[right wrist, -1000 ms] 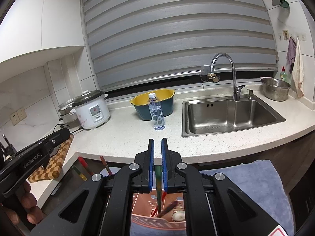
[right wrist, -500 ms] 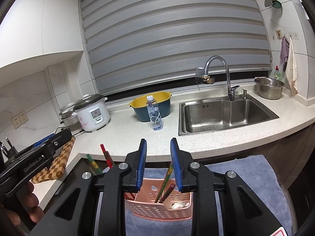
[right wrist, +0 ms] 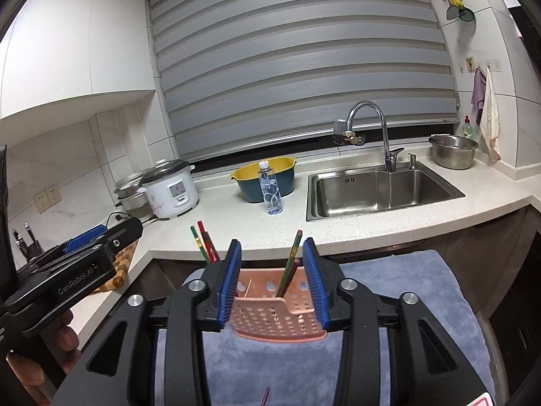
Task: Organize utensils
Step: 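Move both open tools back down toward the gold spoon and dark red chopstick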
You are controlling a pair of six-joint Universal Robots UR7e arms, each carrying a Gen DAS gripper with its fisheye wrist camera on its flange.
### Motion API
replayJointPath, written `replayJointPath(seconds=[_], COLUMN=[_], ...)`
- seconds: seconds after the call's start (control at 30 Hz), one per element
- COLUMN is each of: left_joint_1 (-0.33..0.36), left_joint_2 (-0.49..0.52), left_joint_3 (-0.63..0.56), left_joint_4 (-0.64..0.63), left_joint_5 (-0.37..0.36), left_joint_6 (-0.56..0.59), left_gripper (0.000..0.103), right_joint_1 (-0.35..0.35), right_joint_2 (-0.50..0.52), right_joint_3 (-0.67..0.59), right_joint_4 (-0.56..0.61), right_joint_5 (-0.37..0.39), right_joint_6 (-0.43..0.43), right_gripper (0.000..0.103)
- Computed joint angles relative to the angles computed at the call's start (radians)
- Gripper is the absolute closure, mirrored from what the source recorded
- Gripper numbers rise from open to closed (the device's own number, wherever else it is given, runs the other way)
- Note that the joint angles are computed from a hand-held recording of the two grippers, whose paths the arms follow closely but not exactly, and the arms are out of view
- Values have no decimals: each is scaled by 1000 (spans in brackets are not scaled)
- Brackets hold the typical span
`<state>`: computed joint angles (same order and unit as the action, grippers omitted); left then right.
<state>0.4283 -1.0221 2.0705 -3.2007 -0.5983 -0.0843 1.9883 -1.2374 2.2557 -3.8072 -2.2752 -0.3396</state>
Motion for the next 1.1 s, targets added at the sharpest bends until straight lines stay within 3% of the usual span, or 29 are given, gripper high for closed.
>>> replayJointPath(seconds=[0.17,0.4,0.67,0.93,1.1], left_joint_1=[-42,-76,-113,-135,-145], left_joint_2=[-62,-144,-234,-293,-306], left_joint_3=[104,247,394,479,508], left_joint_4=[80,281,536,715,784], left_joint_5=[25,25,-30,-112,-146], left_joint_6=[-131,-387,-667,-866,-930], left_gripper=[36,30,24,22,22], right_joint_1=[45,62,26,38,11], right_joint_2=[-12,11,99,296,358], right_joint_3=[84,250,414,480,488], right_joint_4=[-26,-16,1,-89,-109], right_joint_5=[-50,-109,-94,-92,-27], right_joint_6=[17,121,290,344,376], right_gripper=[59,56,56,56,56])
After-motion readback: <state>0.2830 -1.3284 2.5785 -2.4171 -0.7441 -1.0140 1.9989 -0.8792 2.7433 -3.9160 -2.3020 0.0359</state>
